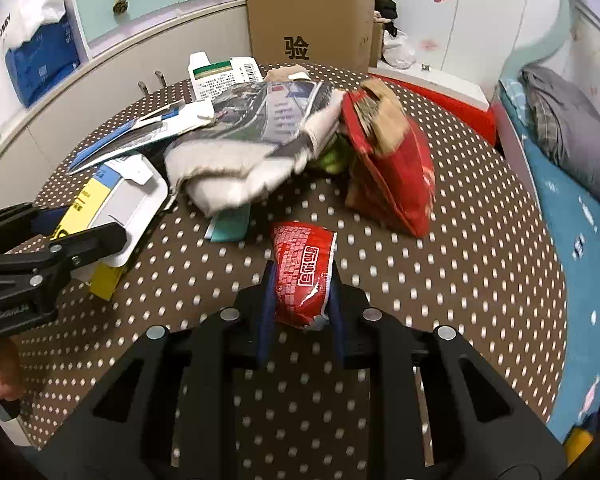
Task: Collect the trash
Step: 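Grasp the red snack packet with the right gripper while the left grasps the yellow-white box, then carry both items to the white bin and release them inside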
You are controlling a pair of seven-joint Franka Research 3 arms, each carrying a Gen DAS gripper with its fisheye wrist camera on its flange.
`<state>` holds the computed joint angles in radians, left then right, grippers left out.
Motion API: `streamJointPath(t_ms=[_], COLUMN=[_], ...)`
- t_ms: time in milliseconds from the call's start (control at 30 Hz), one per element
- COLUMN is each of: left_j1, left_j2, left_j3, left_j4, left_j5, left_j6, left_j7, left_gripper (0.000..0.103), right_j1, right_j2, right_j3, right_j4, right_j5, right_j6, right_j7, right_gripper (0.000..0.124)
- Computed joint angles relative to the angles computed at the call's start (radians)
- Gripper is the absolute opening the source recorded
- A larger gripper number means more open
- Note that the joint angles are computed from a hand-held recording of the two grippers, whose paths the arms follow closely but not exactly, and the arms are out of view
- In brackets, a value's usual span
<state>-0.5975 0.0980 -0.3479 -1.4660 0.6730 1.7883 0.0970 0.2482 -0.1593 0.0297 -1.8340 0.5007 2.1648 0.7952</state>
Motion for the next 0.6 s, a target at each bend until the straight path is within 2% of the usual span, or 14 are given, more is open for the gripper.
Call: streamJointPath(t_ms=[267, 600], left_j1=[-0.017, -0.076], left_j2=[0.006, 0.057], left_j3=[-0.011, -0.012], left_j4=[0.002, 0.091], left_j5=[0.004, 0.058], left_j6=[0.031, 0.011], left_j7=[-0.001, 0.005], left_gripper=[0.048, 0.044], right_j1=[-0.027, -0.06], right_j2=[-0.064, -0.094], right_j3=[-0.033, -0.073], right_j4=[-0.059, -0.039], right_j5=[0.04, 0.105], right_j6=[-0.041, -0.066], right_j7=[0.025, 0.029], right_gripper=[0.022, 0.022])
